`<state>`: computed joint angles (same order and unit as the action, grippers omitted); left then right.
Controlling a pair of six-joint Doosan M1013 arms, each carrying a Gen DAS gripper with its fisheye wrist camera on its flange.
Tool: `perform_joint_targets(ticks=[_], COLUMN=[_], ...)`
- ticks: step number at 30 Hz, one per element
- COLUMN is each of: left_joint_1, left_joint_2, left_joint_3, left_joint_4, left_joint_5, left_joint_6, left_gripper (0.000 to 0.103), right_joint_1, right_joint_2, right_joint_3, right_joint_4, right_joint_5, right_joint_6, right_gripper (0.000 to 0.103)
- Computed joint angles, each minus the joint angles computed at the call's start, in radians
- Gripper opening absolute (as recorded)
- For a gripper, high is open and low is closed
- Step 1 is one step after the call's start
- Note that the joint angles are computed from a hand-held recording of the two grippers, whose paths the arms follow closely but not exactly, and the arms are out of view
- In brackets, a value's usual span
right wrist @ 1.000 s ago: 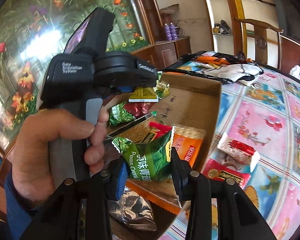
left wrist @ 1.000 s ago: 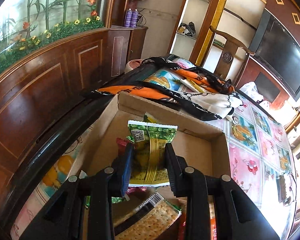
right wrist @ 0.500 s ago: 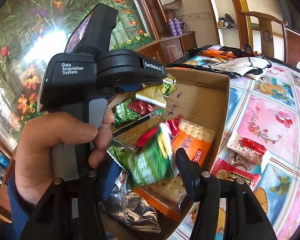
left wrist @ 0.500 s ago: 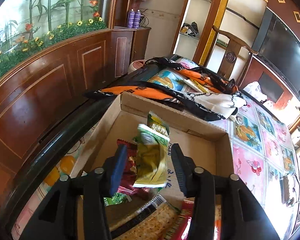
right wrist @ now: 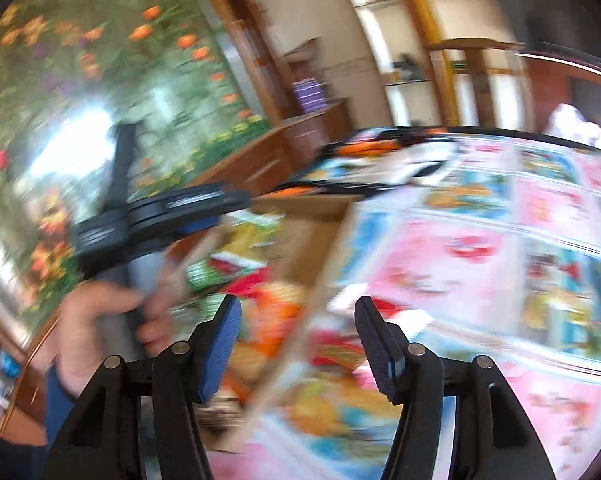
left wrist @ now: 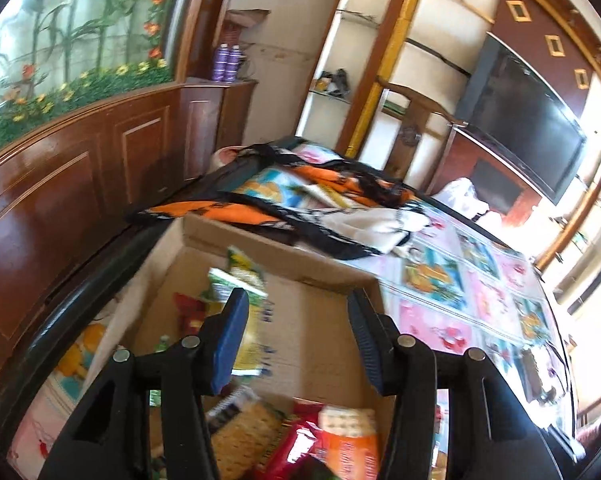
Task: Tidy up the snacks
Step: 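Open the left tool to drop the yellow-green bag while the right drops the pea bag, then grasp a white red-printed candy packet with the right tool while the left grasps a red candy packet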
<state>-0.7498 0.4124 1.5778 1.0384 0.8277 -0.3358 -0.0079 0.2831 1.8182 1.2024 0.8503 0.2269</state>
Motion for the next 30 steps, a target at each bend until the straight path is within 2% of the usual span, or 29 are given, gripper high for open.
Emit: perform_joint_targets(ticks=[2, 7, 10, 12, 15, 17, 19, 22, 27, 30], left_joint_1=[-0.004, -0.008, -0.005, -0.003, -0.004, -0.004, -0.005, -0.005, -0.004, -0.007], left_joint_2=[0.003, 0.010, 0.009, 0.008, 0.011, 0.011, 0.014, 0.017, 0.015, 0.014], left_joint_3=[-0.006, -0.017, -0.015, -0.014, -0.016, -0.017, -0.022, -0.025, -0.020, -0.019], left_joint_4=[0.005, -0.003, -0.016, -0.023, -0.029, -0.028, -0.033, -0.036, -0.026, -0.018], left_joint_5=[-0.027, -0.040, -0.052, -0.057, -0.057, -0.062, -0.058, -0.060, -0.073, -0.084], left_joint_6=[0.017, 0.044, 0.050, 0.051, 0.061, 0.071, 0.083, 0.090, 0.074, 0.077], left_gripper=[0.051, 0.051, 0.051, 0.051, 0.051, 0.051, 0.051, 0.051, 0.051, 0.051], right_joint_1=[0.000, 0.022, 0.050, 0.064, 0.083, 0.095, 0.101, 0.116, 0.121, 0.097], right_joint_2=[0.011, 0.059, 0.066, 0.073, 0.103, 0.110, 0.120, 0.104, 0.055, 0.014], right_joint_3=[-0.013, -0.058, -0.073, -0.086, -0.117, -0.122, -0.129, -0.105, -0.050, 0.002], right_joint_4=[-0.040, -0.168, -0.198, -0.230, -0.264, -0.287, -0.322, -0.353, -0.436, -0.447], right_joint_5=[-0.051, -0.042, -0.095, -0.098, -0.064, -0.079, -0.056, -0.108, -0.124, -0.118], right_joint_6=[0.062, 0.208, 0.207, 0.184, 0.190, 0.197, 0.201, 0.132, 0.022, -0.041], right_gripper=[0.063, 0.059, 0.058, 0.048, 0.047, 0.046, 0.043, 0.035, 0.035, 0.034])
